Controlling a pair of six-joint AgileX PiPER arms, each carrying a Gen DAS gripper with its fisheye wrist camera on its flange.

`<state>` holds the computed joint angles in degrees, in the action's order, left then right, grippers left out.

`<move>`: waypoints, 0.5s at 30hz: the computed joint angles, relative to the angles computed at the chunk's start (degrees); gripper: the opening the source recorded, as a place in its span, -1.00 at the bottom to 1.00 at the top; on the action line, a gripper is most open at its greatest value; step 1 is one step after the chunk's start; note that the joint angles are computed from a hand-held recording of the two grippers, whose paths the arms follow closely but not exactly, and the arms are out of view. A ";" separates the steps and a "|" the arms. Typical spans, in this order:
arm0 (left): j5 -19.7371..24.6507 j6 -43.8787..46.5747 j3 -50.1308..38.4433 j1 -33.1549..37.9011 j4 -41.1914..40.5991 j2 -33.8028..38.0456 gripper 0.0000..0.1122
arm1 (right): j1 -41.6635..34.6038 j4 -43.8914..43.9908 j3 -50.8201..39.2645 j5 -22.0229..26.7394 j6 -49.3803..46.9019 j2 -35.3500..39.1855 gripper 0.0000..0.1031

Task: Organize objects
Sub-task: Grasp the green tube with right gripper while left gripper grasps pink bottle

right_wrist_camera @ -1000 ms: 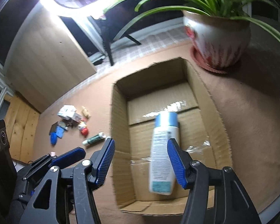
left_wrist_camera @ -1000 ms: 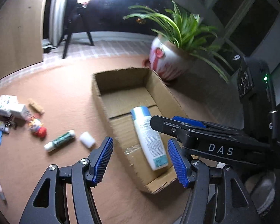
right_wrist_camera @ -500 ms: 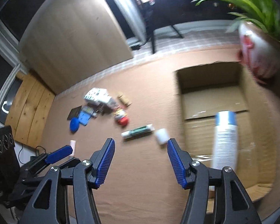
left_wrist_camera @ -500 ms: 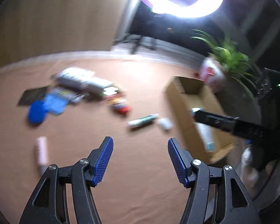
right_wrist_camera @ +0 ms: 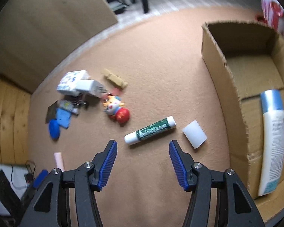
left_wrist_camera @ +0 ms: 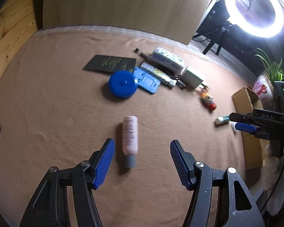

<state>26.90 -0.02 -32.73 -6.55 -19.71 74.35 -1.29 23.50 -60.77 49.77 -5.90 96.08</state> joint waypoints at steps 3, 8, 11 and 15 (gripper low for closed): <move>-0.64 2.36 0.16 0.84 -1.60 1.77 0.15 | 0.56 -0.50 -0.92 -0.80 2.76 2.11 -0.12; -1.90 2.12 -0.71 0.09 -1.36 5.21 0.15 | 2.97 -4.66 -2.99 -2.25 9.09 4.52 -0.16; -2.25 0.13 -1.52 -1.03 0.56 6.89 0.14 | 4.18 -7.34 -4.10 -2.43 11.92 5.58 -0.20; -2.89 1.50 -1.69 -1.41 -0.93 7.83 0.07 | 5.52 -10.31 -5.41 -2.39 14.67 6.63 -0.27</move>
<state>24.01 1.48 -34.42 -7.96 -20.64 82.17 4.24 13.19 -66.17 47.39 8.77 102.72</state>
